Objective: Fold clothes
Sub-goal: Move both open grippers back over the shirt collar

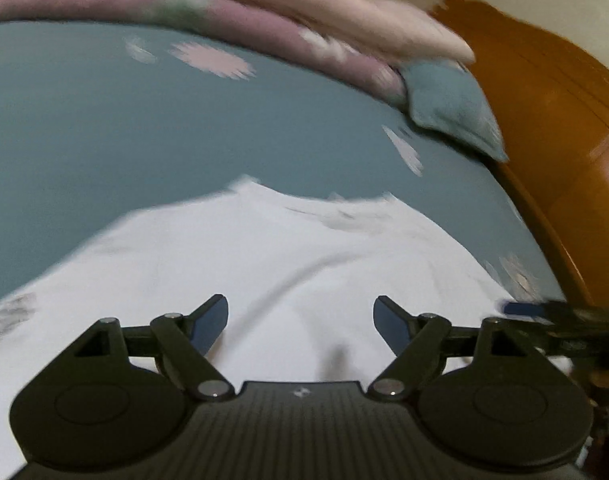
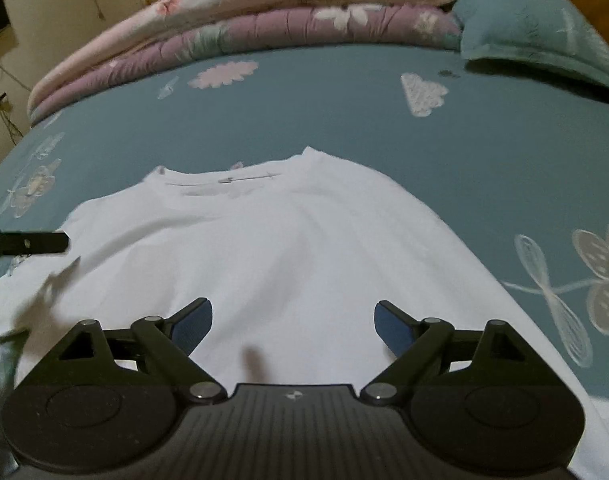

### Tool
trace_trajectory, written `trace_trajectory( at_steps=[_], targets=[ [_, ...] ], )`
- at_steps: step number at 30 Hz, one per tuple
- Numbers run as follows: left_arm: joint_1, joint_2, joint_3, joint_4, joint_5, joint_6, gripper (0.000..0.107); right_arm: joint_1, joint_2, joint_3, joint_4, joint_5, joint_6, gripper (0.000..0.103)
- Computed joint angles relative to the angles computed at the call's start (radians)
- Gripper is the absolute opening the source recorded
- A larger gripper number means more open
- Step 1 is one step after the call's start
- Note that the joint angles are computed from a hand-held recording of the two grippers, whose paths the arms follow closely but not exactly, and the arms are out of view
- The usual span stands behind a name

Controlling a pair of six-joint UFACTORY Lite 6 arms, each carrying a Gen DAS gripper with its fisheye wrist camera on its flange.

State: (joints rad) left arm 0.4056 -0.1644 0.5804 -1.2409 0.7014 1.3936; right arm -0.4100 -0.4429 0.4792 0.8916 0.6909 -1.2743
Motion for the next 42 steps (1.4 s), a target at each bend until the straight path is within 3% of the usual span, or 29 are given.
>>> trace_trajectory(
  at_steps=[3,5,12,14,17,20,23,25,28,31,35,40,42],
  targets=[
    [-0.131,0.148,0.068,-0.086,-0.134,0.042,0.08,0.092,0.183,0.054,0.075,-0.121,-0.055,0.091],
    [-0.158,0.222,0.094,-0.22,-0.185,0.163,0.081,0.115,0.27,0.074,0.147,-0.174,-0.128,0.1],
    [-0.205,0.431,0.298,-0.463,-0.288,0.37,0.082,0.166,0.345,0.068,0.452,-0.269,-0.438,0.103],
    [-0.222,0.467,0.355,-0.425,-0.317,0.314,0.082,0.159,0.351,0.069,0.479,-0.265,-0.479,0.103],
    [-0.263,0.427,0.364,-0.318,-0.385,0.168,0.081,0.122,0.326,0.082,0.37,-0.226,-0.364,0.103],
    [-0.247,0.303,0.257,-0.307,-0.278,0.206,0.083,-0.042,0.239,0.067,0.337,-0.035,-0.358,0.103],
    [-0.24,0.277,0.202,-0.237,-0.197,0.168,0.085,-0.188,0.298,0.127,0.292,0.129,-0.338,0.103],
    [-0.252,0.296,0.19,-0.289,-0.232,0.22,0.084,-0.193,0.397,0.186,0.28,0.145,-0.308,0.103],
    [-0.277,0.326,0.191,-0.371,-0.296,0.286,0.085,-0.112,0.502,0.22,0.383,0.008,-0.362,0.103],
    [-0.298,0.341,0.219,-0.364,-0.346,0.247,0.086,-0.092,0.551,0.258,0.472,-0.023,-0.38,0.103],
    [-0.315,0.313,0.206,-0.32,-0.386,0.192,0.086,-0.149,0.458,0.241,0.383,0.058,-0.275,0.103],
    [-0.339,0.203,0.116,-0.146,-0.423,0.055,0.086,-0.451,0.242,0.141,0.229,0.241,-0.34,0.102],
    [-0.357,0.14,0.055,-0.108,-0.451,0.028,0.086,-0.603,0.235,0.156,0.156,0.286,-0.376,0.09]
  ],
)
